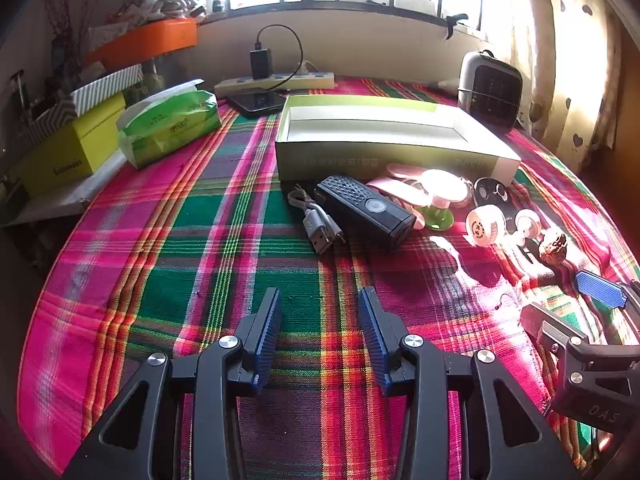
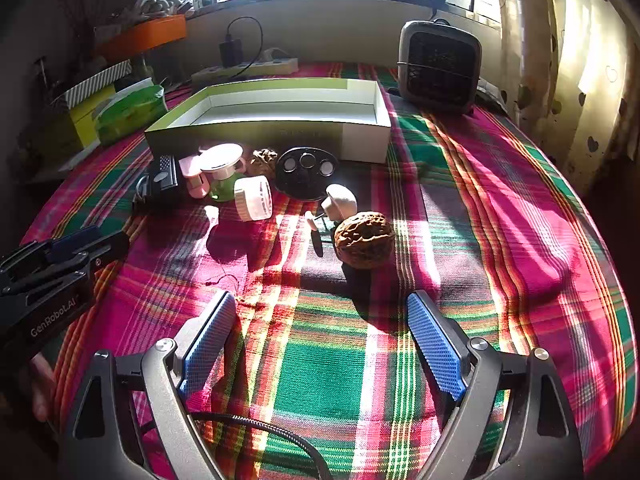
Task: Organize objects
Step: 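Move the right gripper toward the walnut while the left gripper approaches the white cable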
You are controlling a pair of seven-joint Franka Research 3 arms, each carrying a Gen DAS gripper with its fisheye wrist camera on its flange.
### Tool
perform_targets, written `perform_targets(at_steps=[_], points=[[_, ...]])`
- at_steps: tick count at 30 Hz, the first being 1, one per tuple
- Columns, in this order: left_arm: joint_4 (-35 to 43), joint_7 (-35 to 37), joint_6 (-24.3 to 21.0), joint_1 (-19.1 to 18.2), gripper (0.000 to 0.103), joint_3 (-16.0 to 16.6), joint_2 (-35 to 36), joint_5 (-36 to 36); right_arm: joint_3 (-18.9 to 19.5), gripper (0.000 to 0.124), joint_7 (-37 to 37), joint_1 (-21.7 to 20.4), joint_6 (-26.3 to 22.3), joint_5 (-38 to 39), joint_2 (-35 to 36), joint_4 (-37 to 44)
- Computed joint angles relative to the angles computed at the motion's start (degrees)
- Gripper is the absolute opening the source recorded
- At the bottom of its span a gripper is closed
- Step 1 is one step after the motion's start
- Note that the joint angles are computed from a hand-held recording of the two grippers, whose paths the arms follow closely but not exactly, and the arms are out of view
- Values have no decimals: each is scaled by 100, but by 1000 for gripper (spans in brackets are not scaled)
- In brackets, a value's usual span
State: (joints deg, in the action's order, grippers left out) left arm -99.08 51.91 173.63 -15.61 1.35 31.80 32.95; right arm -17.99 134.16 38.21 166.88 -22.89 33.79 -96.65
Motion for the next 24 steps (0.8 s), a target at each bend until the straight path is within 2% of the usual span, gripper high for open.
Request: perform_targets(at_steps=[6,10,12,24], points=[[46,74,-7,30,38,-31,34,-25,-1,88,-9,3,-6,7,-2,1],[58,265,60,157,38,-167,72,-122,-7,88,-2,11,-8,9,11,14],[78,254,41,91,38,-103,82,-126,-2,88,-8,4,-4,13,10,12],[121,522,14,194,38,-254,121,-342,97,88,-181,-84,-20,60,-8,8]])
